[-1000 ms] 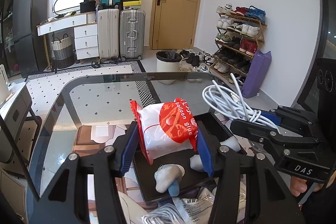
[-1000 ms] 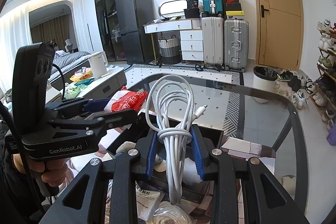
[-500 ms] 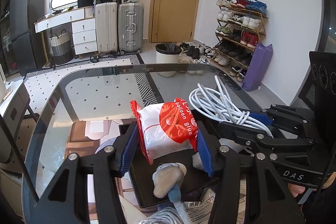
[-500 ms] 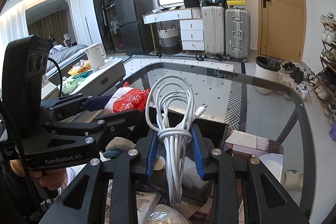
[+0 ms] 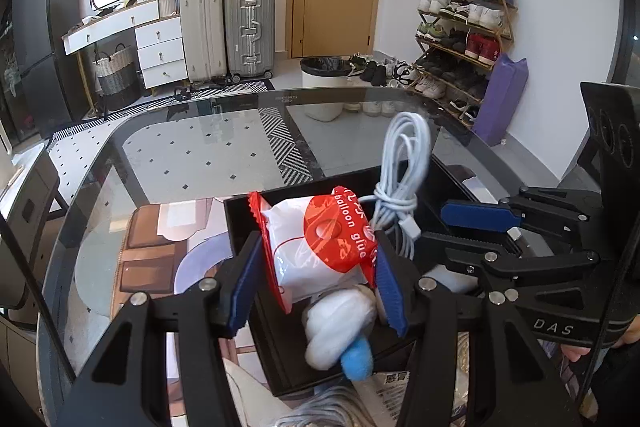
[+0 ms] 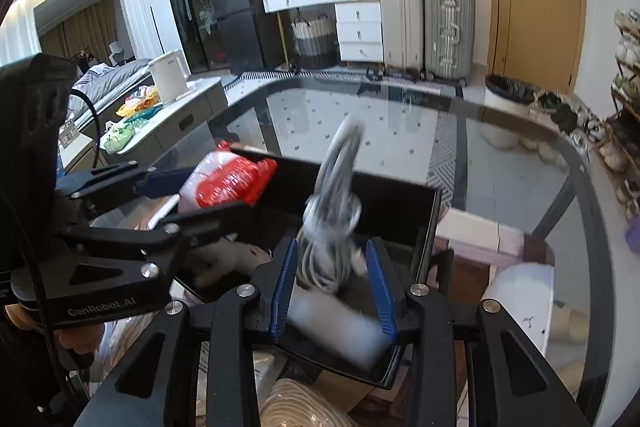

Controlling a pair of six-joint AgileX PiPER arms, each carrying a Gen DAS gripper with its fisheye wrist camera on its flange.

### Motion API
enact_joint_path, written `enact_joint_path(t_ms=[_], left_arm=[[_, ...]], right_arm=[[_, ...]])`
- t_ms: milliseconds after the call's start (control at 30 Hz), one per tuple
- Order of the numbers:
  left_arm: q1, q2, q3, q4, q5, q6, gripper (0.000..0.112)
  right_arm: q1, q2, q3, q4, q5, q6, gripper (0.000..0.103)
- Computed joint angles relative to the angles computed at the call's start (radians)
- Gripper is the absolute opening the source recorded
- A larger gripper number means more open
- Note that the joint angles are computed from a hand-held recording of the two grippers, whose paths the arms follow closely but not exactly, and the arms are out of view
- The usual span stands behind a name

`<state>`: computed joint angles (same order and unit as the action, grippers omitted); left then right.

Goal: Organize soft objects
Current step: 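Lower the glue bag and cable into the black box and open both grippers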

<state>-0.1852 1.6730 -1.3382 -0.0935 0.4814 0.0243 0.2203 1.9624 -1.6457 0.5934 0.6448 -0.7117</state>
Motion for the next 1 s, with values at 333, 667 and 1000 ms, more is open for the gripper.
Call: enact_joint_path(t_ms=[333, 667, 1000], left_arm=[[-0.004, -0.006, 0.009, 0.002, 0.008, -0.001, 0.053], [-0.012, -0.021, 0.006, 0.005, 0.016, -0.007, 0.056], [-0.008, -0.079, 0.062, -0.007, -0.017, 0.013, 0.081]], right_arm=[[0.010, -0.026, 0.037, -0.007, 0.016, -0.014, 0.038], [0.018, -0.036, 0.054, -0.030, 0.005, 0.051, 0.039], [0.011, -0.167, 0.232, 0.075, -0.154, -0.066, 0.084]])
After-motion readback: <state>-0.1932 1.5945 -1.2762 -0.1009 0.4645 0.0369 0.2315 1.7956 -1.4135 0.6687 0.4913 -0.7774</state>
